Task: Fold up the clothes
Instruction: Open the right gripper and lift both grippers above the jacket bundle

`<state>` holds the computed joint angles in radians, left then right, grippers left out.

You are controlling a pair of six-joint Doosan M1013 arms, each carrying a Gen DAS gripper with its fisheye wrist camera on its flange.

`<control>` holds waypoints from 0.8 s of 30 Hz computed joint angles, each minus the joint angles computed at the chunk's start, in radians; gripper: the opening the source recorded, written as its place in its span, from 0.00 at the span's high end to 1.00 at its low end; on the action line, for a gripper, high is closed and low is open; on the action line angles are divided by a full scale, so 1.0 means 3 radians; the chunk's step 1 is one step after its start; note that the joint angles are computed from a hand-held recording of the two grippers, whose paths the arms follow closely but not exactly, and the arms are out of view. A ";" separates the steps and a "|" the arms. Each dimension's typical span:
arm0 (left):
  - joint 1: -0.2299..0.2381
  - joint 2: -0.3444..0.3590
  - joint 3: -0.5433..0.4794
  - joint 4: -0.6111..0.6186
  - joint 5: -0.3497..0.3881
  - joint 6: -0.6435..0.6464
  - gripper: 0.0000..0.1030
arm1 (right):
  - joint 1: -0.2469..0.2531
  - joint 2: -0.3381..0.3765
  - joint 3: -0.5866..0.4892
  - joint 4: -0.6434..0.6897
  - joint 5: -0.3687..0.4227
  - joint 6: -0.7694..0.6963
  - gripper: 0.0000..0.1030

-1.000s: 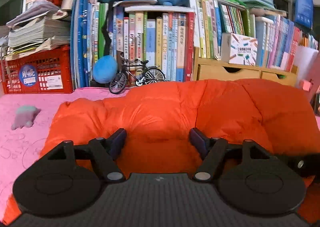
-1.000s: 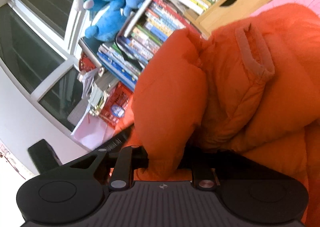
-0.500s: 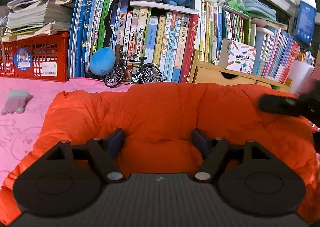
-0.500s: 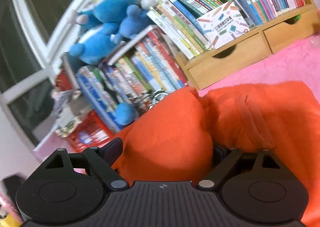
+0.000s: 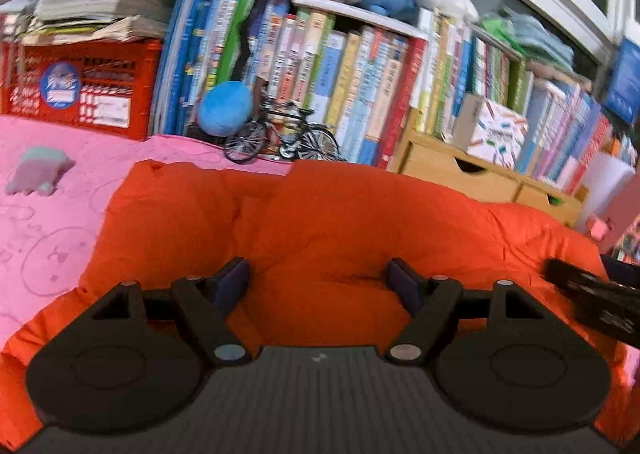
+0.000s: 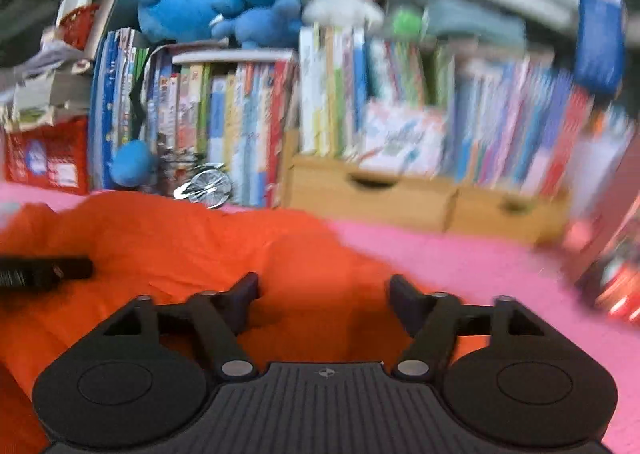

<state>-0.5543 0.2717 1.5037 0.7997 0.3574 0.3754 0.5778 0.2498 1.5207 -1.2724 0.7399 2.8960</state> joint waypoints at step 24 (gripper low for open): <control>-0.0233 0.0478 -0.0610 0.0950 0.1166 0.0424 0.12 | -0.0244 0.0323 -0.0401 0.1034 -0.0364 -0.0726 0.00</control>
